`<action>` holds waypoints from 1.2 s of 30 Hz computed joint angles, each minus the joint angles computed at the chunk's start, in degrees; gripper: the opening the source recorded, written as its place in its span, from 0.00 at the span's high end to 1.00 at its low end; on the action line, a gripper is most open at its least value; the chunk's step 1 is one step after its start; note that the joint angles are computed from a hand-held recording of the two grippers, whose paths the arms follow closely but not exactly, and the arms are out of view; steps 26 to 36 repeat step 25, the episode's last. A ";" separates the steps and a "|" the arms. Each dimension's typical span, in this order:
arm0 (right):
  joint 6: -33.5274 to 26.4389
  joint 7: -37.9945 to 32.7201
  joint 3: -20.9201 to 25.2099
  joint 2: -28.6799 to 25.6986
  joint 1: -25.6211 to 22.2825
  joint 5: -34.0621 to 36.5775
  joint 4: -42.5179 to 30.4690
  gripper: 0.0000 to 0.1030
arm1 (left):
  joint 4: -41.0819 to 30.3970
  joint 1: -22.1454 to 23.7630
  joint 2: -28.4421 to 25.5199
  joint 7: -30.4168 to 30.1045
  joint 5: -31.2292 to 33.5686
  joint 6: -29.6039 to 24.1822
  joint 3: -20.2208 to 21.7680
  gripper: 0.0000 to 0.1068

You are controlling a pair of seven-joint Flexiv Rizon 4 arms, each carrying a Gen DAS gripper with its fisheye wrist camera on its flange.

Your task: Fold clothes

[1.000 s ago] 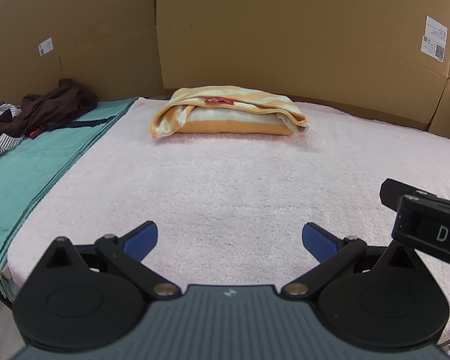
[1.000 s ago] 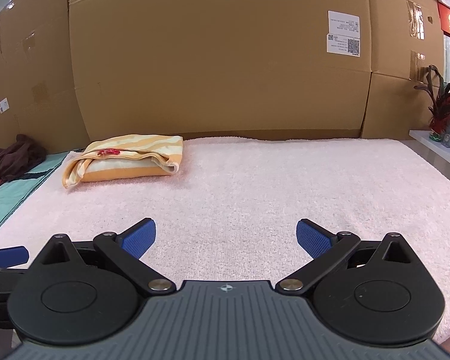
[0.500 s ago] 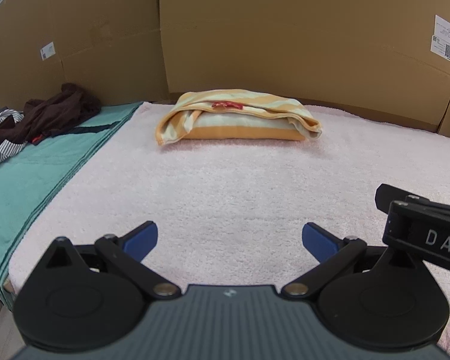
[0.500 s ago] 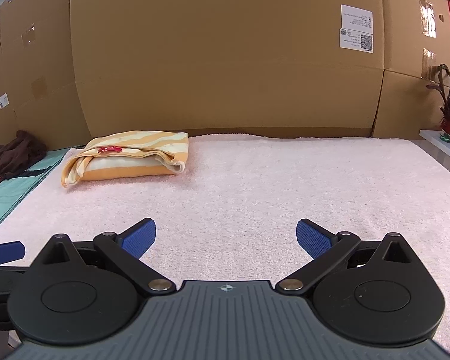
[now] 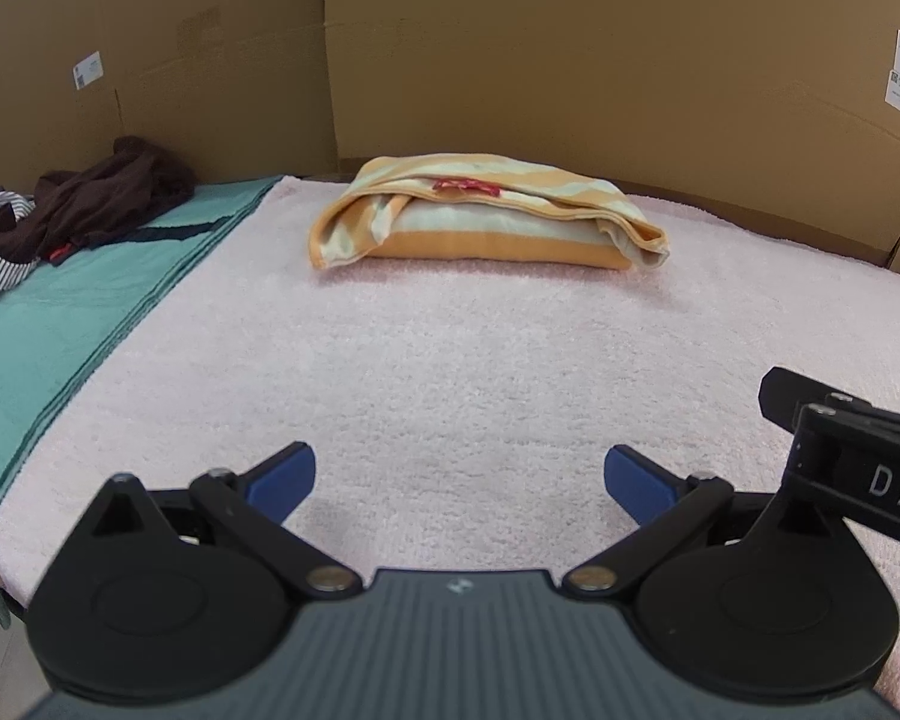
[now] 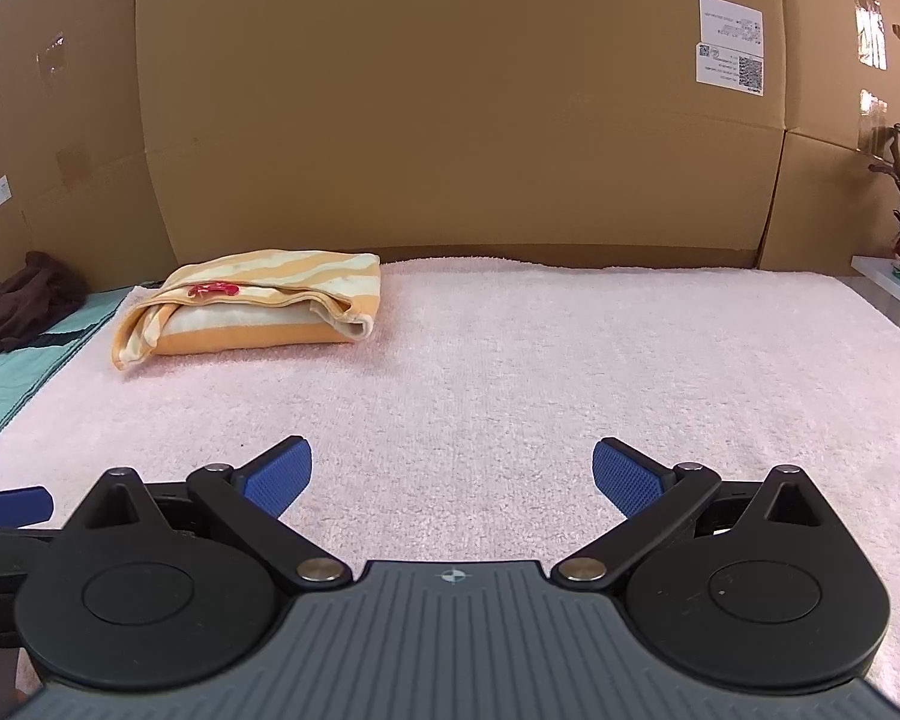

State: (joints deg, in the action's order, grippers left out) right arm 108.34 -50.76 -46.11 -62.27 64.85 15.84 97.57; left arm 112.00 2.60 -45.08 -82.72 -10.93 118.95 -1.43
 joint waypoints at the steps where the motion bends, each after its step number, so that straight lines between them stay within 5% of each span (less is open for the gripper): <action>1: -0.08 -0.03 0.15 0.02 -0.19 -0.13 -0.22 0.01 | -0.20 -0.19 -0.03 0.06 -0.33 -0.23 0.27 0.04; 13: -0.45 0.17 1.26 -0.23 -1.72 -0.95 -3.27 0.01 | -1.21 4.85 0.56 -0.39 3.32 -1.91 -3.17 0.04; 36: -2.25 2.65 1.13 -1.32 -2.41 -2.67 -6.16 0.01 | -2.68 2.59 -0.05 -0.80 1.33 -1.86 -0.20 0.04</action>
